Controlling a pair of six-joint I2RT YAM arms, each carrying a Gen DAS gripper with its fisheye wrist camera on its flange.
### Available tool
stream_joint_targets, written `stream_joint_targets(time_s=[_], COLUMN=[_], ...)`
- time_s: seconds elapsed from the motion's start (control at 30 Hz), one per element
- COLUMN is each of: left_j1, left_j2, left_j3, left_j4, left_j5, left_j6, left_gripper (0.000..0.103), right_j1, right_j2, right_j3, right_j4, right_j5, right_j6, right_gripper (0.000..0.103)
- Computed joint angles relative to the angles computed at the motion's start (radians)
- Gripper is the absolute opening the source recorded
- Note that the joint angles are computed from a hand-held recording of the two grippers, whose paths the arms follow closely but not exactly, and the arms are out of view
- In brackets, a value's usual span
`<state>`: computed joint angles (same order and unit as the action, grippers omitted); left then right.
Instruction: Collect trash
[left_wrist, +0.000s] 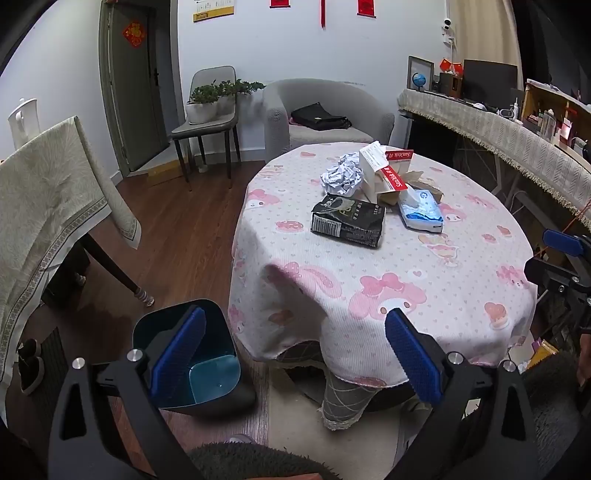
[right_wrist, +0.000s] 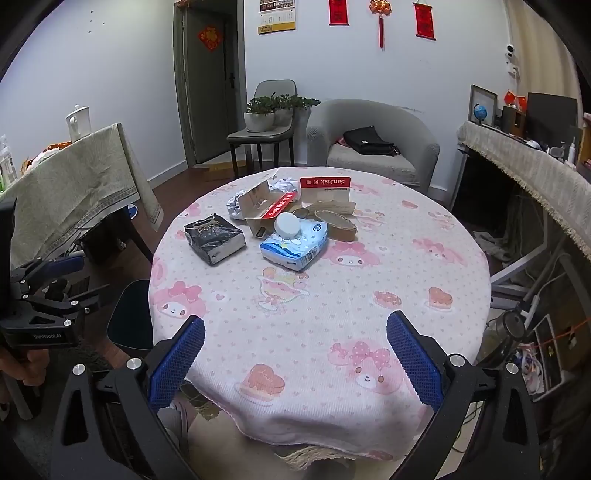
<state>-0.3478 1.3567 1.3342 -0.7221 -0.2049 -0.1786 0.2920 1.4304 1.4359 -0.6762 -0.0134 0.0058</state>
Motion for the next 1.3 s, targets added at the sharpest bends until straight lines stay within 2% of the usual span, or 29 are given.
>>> stream_joint_targets(time_s=[1.3], left_j1=[-0.011], left_j2=[-0.007], left_j3=[-0.023], left_j4=[0.002], left_j5=[-0.014], left_j6=[-0.008], left_gripper=[0.099], right_j1=[-0.005], right_j2=[0.003], right_j3=[-0.022], right_j4=[0.009], right_j5=[-0.001], right_j6=[0.001], right_gripper=[0.1])
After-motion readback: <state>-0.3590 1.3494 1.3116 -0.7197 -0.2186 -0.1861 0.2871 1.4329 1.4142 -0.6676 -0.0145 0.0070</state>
